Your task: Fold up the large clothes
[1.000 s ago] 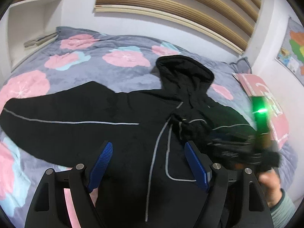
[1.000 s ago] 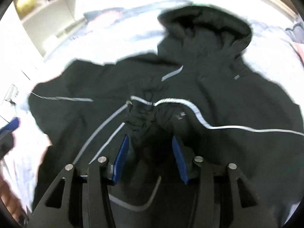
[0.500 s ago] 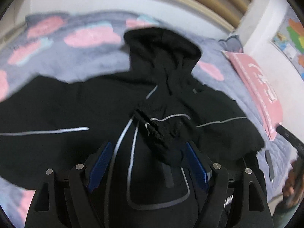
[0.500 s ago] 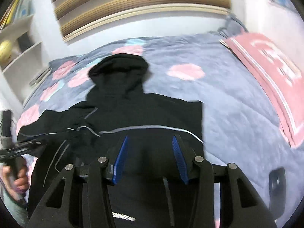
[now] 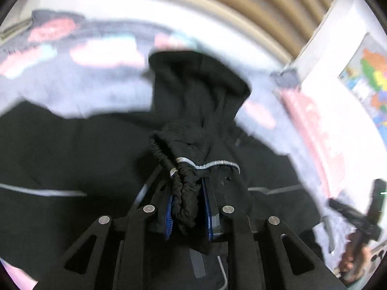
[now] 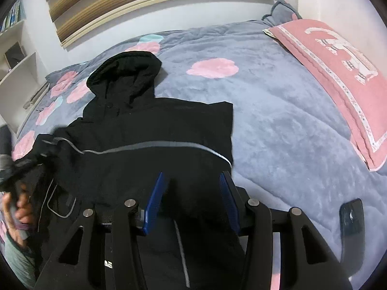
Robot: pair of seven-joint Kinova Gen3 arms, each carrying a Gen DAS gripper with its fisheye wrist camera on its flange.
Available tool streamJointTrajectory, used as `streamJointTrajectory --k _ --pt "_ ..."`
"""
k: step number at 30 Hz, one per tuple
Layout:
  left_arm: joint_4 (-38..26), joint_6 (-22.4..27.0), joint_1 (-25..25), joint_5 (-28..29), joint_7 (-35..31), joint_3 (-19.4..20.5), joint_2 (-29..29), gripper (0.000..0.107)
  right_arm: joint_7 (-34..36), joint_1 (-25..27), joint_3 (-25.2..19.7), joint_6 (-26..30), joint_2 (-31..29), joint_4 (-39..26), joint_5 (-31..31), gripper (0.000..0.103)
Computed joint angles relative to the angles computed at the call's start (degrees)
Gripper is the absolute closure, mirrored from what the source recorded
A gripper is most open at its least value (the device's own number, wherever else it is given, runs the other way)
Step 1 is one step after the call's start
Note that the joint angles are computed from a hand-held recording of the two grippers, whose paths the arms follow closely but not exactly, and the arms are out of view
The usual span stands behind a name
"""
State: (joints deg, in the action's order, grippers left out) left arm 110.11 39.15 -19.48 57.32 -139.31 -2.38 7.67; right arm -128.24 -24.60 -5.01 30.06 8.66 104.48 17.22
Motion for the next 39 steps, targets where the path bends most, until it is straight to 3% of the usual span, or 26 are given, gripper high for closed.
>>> streamJointTrajectory --k 3,6,9,12,15,18,19,20,23,26,29,33,36,39 --pt "0.4 1.9 0.7 0.3 -2.4 -5.9 -1.9 0.087 3.1 0.2 -1.1 0.4 2.9 -2.9 -2.3 0.052" --pt "-2.4 6.5 3.9 -6.1 2.1 -12.9 1.5 0.087 8.2 0.8 -2.6 0.8 7.9 -6.4 -6.2 0.052" --pt "-2.4 5.5 7.4 -13.1 6.6 -15.3 5.9 0.085 8.2 -3.9 0.8 5.4 14.6 -11.2 -5.9 0.052" --pt "0.7 -0.1 6.7 -16.7 8.2 -11.8 5.5 0.083 4.7 -7.5 3.2 5.2 18.2 -11.8 -2.2 0.051" --pt "2.3 -1.5 1.2 -15.4 6.7 -6.7 2.9 0.077 5.7 -6.6 2.7 6.0 17.8 -12.3 -3.2 0.051" --pt "6.1 -5.1 1.4 -9.3 1.6 -9.4 -4.3 0.060 7.2 -6.4 3.0 4.4 15.4 -10.8 -4.5 0.051" --pt "7.0 -5.1 1.2 -6.9 -0.8 -10.4 -6.7 0.045 8.4 -5.3 1.7 2.0 13.5 -9.2 -5.3 0.051" --pt "7.5 -4.2 0.0 -4.8 -3.1 -10.5 -8.1 0.037 10.4 -3.7 -0.2 -0.3 11.6 -7.6 -6.4 0.051" --pt "5.6 2.3 0.7 -0.3 -7.2 -12.6 -8.8 0.037 10.9 -4.8 -1.6 -6.7 5.6 -3.3 -4.5 0.050" --pt "4.3 3.7 2.8 -0.3 -6.7 -11.0 -7.7 0.037 8.0 -9.1 0.5 -6.6 4.7 -4.3 -2.8 0.050" --pt "3.1 -0.5 4.9 -4.1 -0.7 -6.5 -2.9 0.037 5.3 -10.9 1.9 -5.1 7.5 -6.5 -1.0 0.050" --pt "2.4 -8.4 14.8 -12.3 8.6 -10.6 5.4 0.038 4.0 -10.7 3.0 -2.8 13.7 -8.3 -1.5 0.051" --pt "1.8 -9.5 21.5 -17.1 15.6 -16.2 6.6 0.038 0.3 -12.8 5.5 -7.5 15.5 -4.9 2.7 0.051" --pt "2.2 -12.4 21.4 -23.8 22.1 -13.4 5.8 0.038 -4.2 -19.1 11.4 -8.9 15.6 -3.6 6.4 0.050"
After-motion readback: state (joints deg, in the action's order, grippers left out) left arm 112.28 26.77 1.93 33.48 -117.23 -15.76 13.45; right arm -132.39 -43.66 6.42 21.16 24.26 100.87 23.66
